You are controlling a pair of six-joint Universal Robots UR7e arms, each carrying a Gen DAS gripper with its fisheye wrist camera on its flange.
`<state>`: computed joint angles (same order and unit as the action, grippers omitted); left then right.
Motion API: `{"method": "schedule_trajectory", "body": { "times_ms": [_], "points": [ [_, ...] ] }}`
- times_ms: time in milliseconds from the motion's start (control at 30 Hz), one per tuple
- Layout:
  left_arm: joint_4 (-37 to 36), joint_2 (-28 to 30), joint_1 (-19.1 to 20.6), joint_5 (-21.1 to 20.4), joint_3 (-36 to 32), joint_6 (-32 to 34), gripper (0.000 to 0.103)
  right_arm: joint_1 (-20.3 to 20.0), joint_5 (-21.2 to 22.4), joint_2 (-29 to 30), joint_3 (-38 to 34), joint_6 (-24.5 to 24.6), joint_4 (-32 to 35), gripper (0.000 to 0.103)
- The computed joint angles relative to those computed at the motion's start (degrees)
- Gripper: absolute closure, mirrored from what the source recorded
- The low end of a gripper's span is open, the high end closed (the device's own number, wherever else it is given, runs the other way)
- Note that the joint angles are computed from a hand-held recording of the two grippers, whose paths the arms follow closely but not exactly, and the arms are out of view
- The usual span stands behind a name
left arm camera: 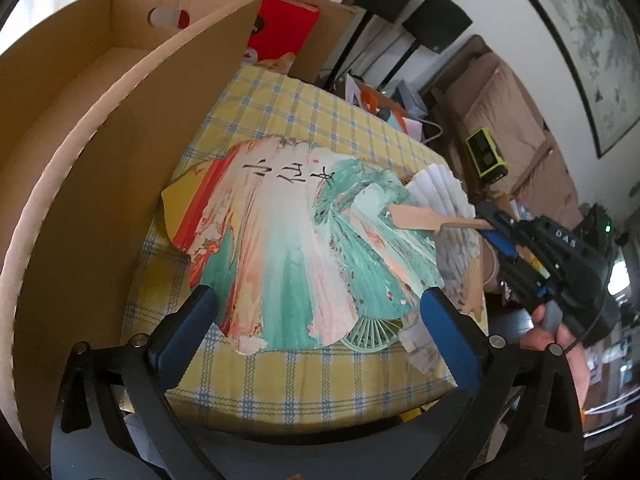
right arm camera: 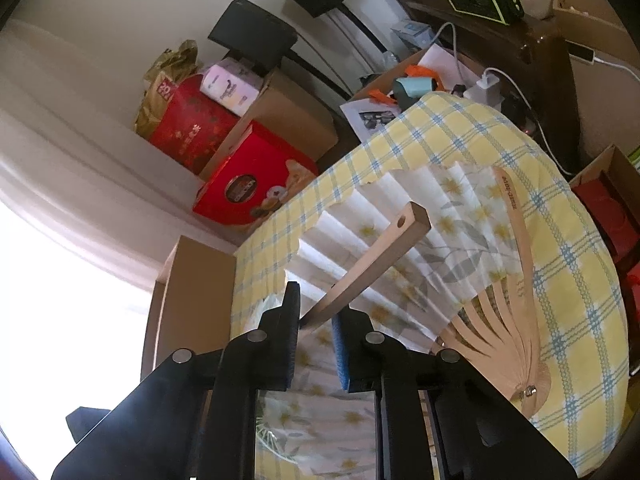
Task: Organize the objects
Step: 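Close the left gripper on the painted round fan's wooden handle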
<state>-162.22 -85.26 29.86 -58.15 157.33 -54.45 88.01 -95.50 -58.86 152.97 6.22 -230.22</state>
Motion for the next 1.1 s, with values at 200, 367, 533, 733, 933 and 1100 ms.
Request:
{"method": "schedule_trajectory", "body": {
  "times_ms": [200,367,533,733,933,1100],
  "points": [
    [2.69,-0.74,0.14,0.66,-0.57,-2.00,0.001,-4.71,6.25,0.70,1.88,0.03,-2.52,0.088],
    [1.03,-3.63,1.28,-3.28,0.38,-2.13,0.001,-5.81,5.76,1.75,2.45,-0.17,-3.83,0.088],
    [-1.11,-5.79,1.17,-4.27,2.33,-5.10,0.001,-7.91,7.73,2.93,3.27,-0.63,-5.66,0.088],
    [-3.29,-3.40,0.34,-2.42,2.66,-10.50,0.001,-7.12,6.66,3.22,3.10,-0.93,-5.98,0.087],
    [-9.53,-0.29,2.38,-3.12,2.51,-11.80,0.031,-7.12,6.55,3.33,3.20,-0.95,-6.11,0.087],
    [-18.78,5.47,7.05,-7.66,2.26,-10.43,0.052,-7.02,6.41,3.48,3.14,-1.02,-6.29,0.087]
  ]
}}
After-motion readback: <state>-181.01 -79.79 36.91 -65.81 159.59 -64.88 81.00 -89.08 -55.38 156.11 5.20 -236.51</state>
